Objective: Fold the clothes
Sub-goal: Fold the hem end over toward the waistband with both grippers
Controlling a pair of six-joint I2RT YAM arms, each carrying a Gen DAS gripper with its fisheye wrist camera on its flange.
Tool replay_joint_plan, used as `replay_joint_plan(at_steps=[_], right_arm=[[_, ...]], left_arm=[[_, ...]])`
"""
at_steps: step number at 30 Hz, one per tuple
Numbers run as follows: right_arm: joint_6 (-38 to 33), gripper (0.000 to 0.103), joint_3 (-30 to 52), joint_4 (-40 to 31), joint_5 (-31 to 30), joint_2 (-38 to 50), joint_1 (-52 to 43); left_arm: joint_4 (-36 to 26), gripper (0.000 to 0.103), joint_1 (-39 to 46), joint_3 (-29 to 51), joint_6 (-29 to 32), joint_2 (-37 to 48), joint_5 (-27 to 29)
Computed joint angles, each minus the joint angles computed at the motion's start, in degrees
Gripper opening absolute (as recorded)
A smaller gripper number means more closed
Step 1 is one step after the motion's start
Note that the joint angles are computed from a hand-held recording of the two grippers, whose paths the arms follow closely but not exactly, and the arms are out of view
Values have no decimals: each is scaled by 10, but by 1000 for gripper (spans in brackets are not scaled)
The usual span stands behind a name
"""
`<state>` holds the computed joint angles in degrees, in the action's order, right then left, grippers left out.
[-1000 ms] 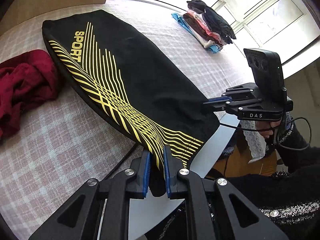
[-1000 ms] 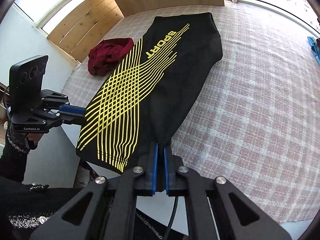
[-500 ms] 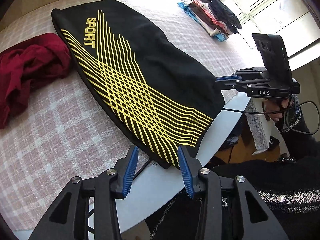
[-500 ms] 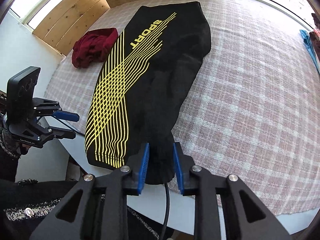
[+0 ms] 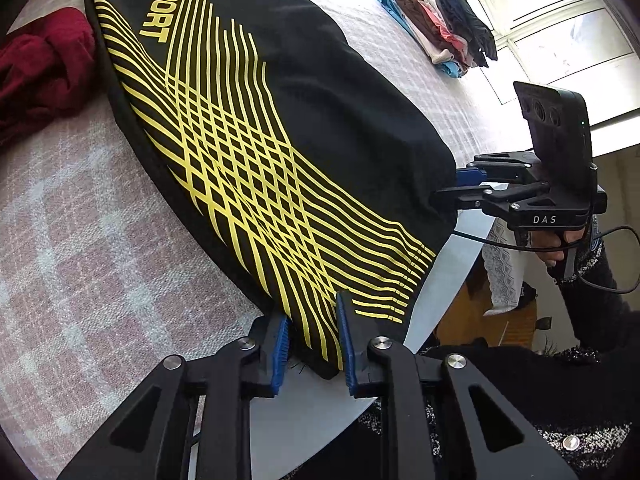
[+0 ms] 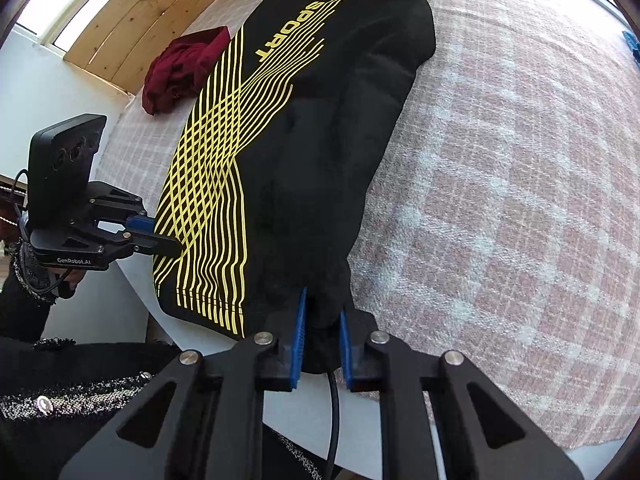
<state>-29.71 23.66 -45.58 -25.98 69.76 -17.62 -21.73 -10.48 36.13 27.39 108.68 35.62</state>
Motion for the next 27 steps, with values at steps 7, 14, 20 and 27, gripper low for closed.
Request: replay_joint_plan(at_steps=[7, 14, 20, 27], right_arm=[[-25, 8, 133, -113, -109, 52, -73], [92, 7, 357, -120, -160, 152, 5], [236, 7, 591, -74, -176, 352, 73], [294, 7, 910, -144, -119, 647, 122]], left_arm=[[-110, 1, 72, 57, 46, -6, 114], [-204, 1, 127, 217, 36, -12, 177], [-186, 1, 121, 428, -42, 101, 158], [-259, 1, 118, 766, -112, 356, 108]])
